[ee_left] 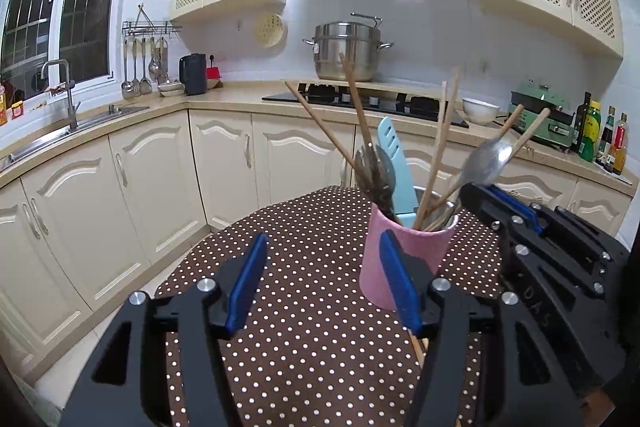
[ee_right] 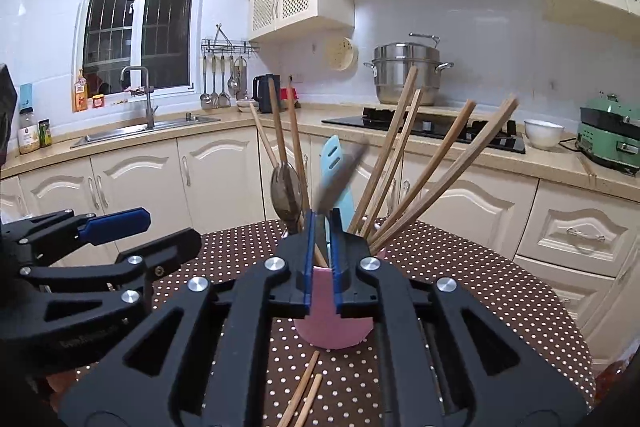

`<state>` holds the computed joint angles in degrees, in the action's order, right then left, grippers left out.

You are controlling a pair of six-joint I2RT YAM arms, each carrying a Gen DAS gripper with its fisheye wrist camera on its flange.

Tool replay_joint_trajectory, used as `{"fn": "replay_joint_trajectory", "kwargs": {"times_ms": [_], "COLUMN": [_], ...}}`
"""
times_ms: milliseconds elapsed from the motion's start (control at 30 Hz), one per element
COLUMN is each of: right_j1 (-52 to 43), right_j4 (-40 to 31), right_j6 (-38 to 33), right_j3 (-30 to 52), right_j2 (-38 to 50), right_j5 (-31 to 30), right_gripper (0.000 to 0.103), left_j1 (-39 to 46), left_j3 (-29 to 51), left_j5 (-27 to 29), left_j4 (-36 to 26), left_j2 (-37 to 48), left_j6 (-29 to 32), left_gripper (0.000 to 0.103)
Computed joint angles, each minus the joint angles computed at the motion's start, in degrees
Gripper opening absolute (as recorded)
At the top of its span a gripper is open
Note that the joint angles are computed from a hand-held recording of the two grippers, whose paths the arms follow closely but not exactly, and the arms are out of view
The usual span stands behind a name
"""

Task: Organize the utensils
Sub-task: 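Open both tools and release the chopstick and spoon into the cup, then lower both tools to the last two chopsticks on the table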

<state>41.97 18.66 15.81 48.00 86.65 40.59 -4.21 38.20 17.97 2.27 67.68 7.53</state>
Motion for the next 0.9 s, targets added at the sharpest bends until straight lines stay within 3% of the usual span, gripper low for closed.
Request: {"fn": "replay_joint_trajectory", "kwargs": {"times_ms": [100, 167, 400, 567, 700, 800, 900], "right_j1": [1.7, 2.9, 7.1, 8.7, 8.3, 7.5, 6.3], "right_j4": [-2.0, -2.6, -8.9, -15.6, -23.8, -30.2, -34.8], "right_j6": [1.0, 0.9, 4.1, 10.4, 17.0, 21.8, 25.0], "right_j3": [-0.9, -1.6, -4.1, -5.8, -5.6, -5.1, -5.0], "right_j2": [-3.0, -4.8, -11.3, -14.7, -16.3, -16.8, -17.0], "right_j5": [1.5, 2.7, 6.9, 8.3, 6.8, 3.7, 0.2], "right_gripper": [0.014, 0.023, 0.023, 0.023, 0.023, 0.027, 0.042], "left_j1": [0.0, -0.4, -2.6, -5.8, -8.0, -7.5, -6.8], "left_j3": [-0.8, -1.5, -4.2, -4.8, -2.9, 1.1, 6.7], "left_j5": [0.4, 0.0, -0.7, -2.6, -4.3, -3.2, -1.1], "left_j4": [-2.1, -3.4, -9.1, -14.9, -21.0, -26.5, -34.2], "left_j2": [-3.2, -5.3, -14.3, -18.3, -16.0, -9.8, 0.2], "left_j6": [0.2, 0.2, 0.2, 1.7, 1.7, 2.1, 3.4], "left_gripper": [0.060, 0.060, 0.060, 0.063, 0.066, 0.068, 0.068]}}
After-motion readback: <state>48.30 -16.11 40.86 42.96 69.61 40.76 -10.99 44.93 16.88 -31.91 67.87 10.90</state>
